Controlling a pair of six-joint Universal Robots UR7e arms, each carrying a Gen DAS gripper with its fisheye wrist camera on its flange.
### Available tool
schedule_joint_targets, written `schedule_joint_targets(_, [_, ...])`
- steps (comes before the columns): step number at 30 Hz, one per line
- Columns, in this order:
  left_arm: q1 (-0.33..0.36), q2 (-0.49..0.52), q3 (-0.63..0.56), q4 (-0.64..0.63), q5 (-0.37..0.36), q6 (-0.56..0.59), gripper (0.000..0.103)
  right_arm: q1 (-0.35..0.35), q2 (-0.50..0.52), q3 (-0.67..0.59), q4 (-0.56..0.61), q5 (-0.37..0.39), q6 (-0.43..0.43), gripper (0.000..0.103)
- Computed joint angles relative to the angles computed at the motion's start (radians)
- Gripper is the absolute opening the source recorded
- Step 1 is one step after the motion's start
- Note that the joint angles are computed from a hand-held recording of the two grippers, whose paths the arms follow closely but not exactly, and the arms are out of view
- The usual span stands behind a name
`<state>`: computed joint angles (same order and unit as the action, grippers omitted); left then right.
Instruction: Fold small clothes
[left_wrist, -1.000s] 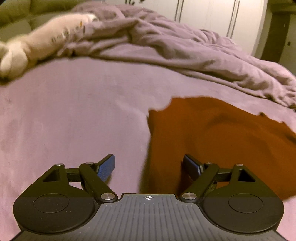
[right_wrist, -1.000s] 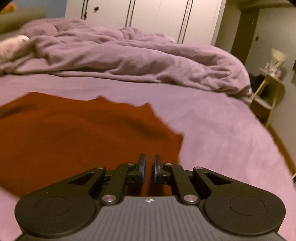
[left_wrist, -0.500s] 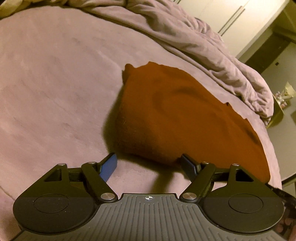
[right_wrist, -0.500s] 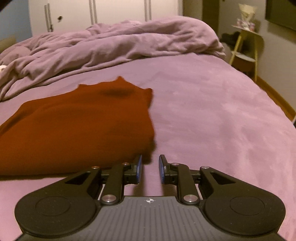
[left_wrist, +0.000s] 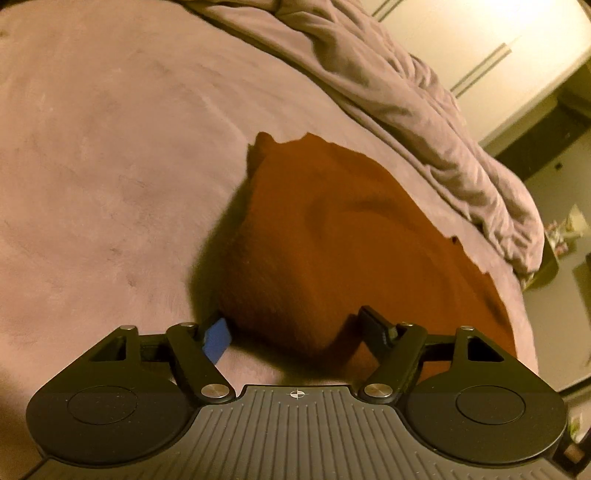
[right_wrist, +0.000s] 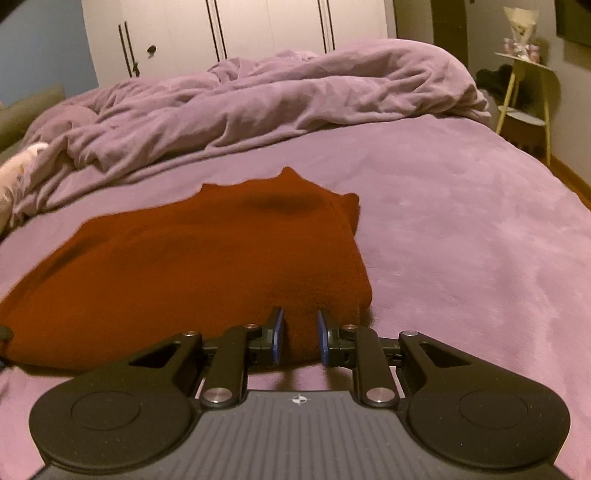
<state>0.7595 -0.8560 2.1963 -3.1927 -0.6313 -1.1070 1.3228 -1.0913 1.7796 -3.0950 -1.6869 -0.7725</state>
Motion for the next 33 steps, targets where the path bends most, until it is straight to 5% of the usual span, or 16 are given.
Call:
schedule_joint_targets(11, [0.030,0.006,0.001,-0.088,-0.007,0.034,0.042,0.007,0.002,0.025,-0.041,-0.025,-0.092,0.023])
schedule_joint_targets(14, [0.036,0.015,0.016,-0.158,-0.022,0.058,0.043,0.014,-0.017,0.055,-0.052,-0.001,-0.108,0.031])
schedule_joint_targets(21, [0.056,0.032,0.009,-0.231,-0.048,0.087,0.052,0.054,-0.026,0.147,-0.082,0.062,-0.181,0.032])
schedule_joint_targets(26, [0.072,0.017,0.020,-0.254,-0.072,0.071,0.037,0.101,0.012,0.184,-0.086,0.075,-0.193,0.031])
schedule_joint_targets(33, [0.084,0.025,0.028,-0.323,-0.096,0.104,0.032,0.143,0.068,0.186,-0.098,0.038,-0.222,0.025])
